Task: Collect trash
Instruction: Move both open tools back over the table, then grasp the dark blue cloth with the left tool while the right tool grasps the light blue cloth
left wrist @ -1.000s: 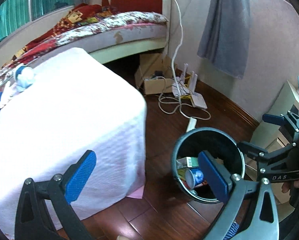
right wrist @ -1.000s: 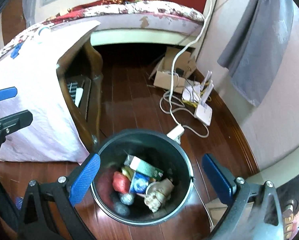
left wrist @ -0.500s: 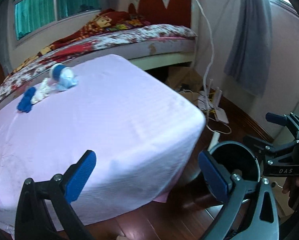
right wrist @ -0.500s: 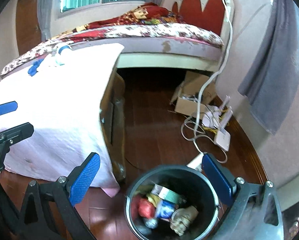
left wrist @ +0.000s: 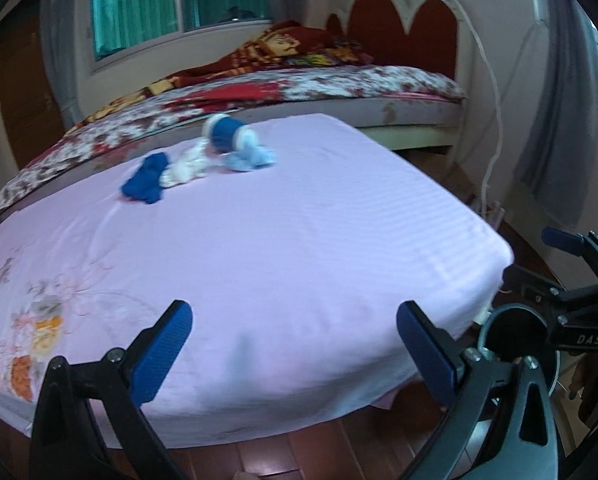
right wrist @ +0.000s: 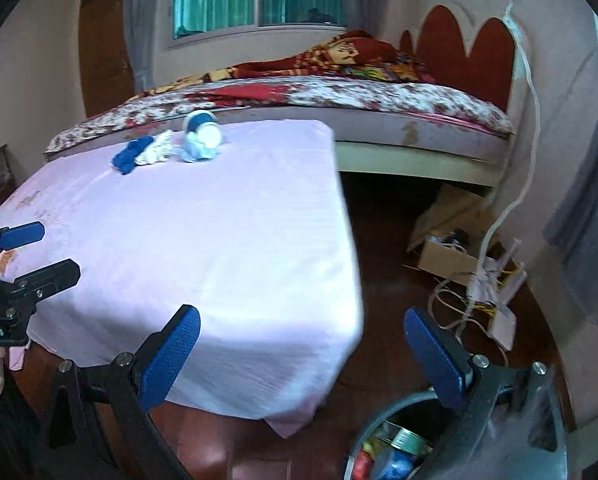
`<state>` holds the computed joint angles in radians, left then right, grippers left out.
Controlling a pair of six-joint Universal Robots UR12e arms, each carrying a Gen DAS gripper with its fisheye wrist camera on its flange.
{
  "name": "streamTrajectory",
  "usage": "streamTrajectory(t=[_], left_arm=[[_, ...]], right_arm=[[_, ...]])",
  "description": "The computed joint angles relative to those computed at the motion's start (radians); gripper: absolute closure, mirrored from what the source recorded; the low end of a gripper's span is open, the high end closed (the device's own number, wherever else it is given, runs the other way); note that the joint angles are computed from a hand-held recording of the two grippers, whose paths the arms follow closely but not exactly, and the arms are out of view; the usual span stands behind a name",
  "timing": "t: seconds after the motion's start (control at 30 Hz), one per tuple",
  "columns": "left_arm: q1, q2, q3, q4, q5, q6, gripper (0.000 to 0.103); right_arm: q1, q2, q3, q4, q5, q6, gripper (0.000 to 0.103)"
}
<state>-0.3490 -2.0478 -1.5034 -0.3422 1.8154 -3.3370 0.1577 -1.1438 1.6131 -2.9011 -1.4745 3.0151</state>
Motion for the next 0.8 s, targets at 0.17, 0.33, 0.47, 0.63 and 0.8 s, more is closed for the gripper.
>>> streamTrajectory(t=[0.17, 0.33, 0.47, 0.63, 0.8], left_arm=[[0.036, 0.014, -0.019, -0.004, 0.009, -0.008, 0.001], [0.088, 0.018, -0.02, -0.002, -0.005, -0.036, 0.001], [0.13, -0.003, 0.015, -0.025, -0.032, -0.042, 0.002], [0.171, -0.046, 0.064, -0.041, -0.046, -0.041, 0.008], [0.205, -0.092, 0.124, -0.048, -0.068, -0.034, 0.011]], right_arm=[[0.027, 0.027, -0.044, 0.001, 0.036, -0.021, 0.0], [0.049, 0.064, -0.125, 0.044, 0.069, -0.037, 0.0], [0.077, 0.13, -0.246, 0.115, 0.065, -0.057, 0.0], [0.109, 0.26, -0.468, 0.222, 0.066, -0.095, 0.0], [0.128, 0.395, -0.702, 0.362, 0.061, -0.11, 0.007]])
